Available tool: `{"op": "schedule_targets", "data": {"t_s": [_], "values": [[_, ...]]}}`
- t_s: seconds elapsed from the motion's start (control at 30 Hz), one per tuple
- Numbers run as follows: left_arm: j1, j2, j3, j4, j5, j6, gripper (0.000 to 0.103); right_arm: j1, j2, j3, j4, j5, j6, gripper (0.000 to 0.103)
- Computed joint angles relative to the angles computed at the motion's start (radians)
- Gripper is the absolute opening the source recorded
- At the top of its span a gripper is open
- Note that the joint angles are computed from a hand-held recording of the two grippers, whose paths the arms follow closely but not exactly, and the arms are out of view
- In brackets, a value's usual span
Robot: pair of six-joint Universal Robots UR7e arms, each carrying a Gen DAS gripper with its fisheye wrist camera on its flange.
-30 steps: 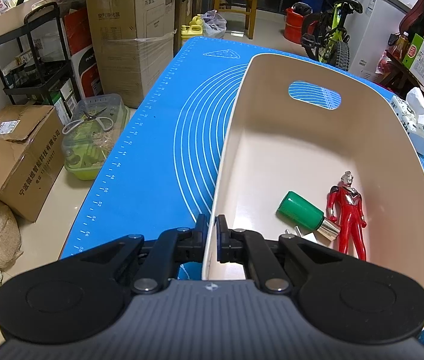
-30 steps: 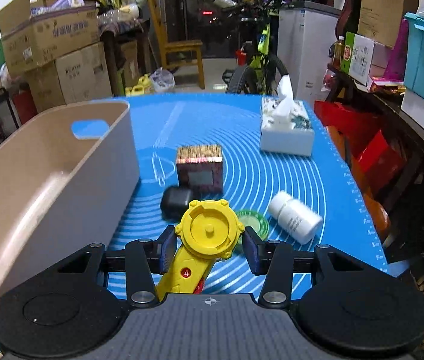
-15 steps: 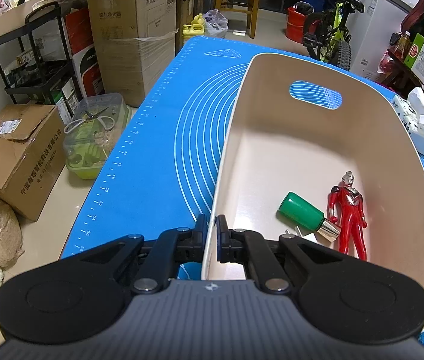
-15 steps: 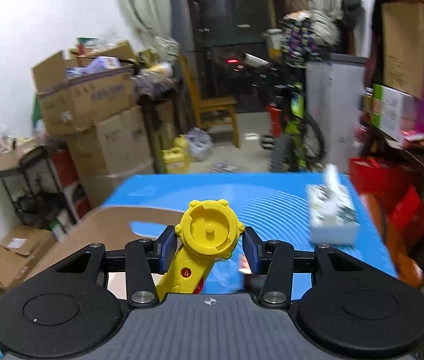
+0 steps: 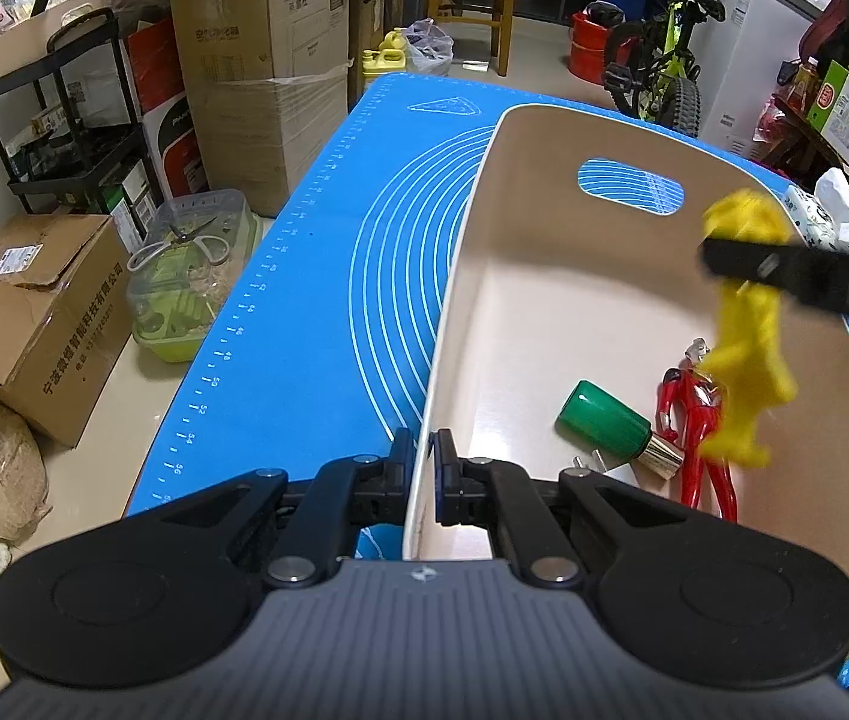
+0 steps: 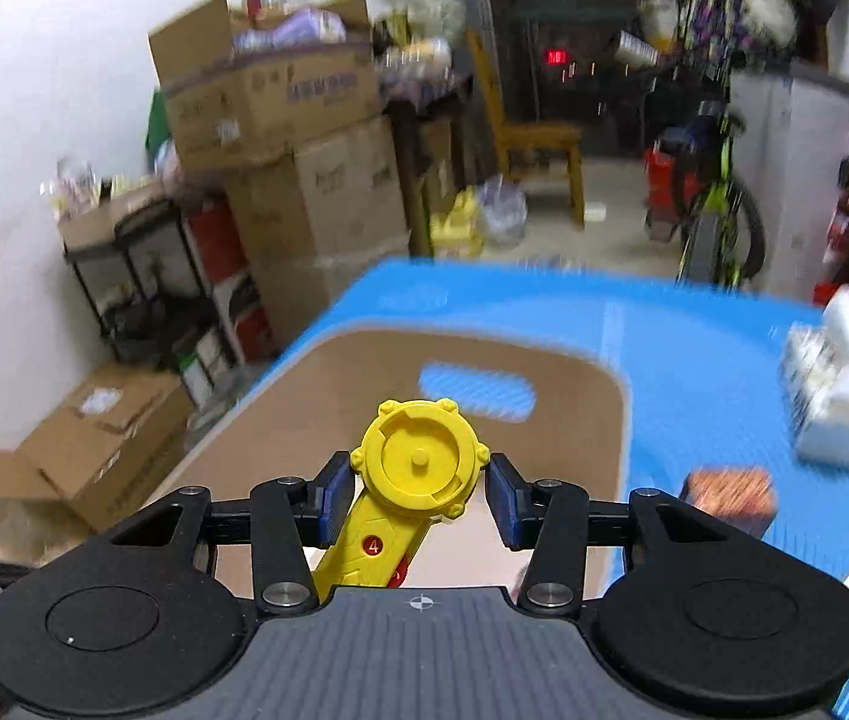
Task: Organize rigid objects
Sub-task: 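Carry the yellow toy into the basket with the right tool and release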
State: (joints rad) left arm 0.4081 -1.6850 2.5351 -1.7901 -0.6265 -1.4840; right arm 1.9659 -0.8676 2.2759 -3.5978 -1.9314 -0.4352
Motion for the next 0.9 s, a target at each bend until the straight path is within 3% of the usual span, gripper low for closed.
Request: {"op": "schedule_targets", "data": {"t_s": [0.13,0.3,0.43,0.63,0.9], "values": [[0.001,0.007,-0.002,-0.005,0.000,0.000,0.008,0.012,0.029,-0.011,0.081,-0.051,-0.035,0.053],[0.001,0.014,-0.006,0.004,0.002,-0.002,0.008,0.025,0.029,-0.024,0.140,-0.096,-0.022,0.053],[0.002,0.017,-0.006,0.005,0.003,-0.004,0.009,0.007,0.002,-0.022,0.193,-0.058,0.023,0.053],[0.000,0.021,-0.009,0.008,0.002,-0.008,0.009,-0.006,-0.054,0.021,0.109,-0.005,-0.017,0.070],[-0.002,0.024,-0.012,0.017,0.001,-0.014,0.009,-0.027,-0.145,0.065,0.025,-0.018,-0.080,0.074]]}}
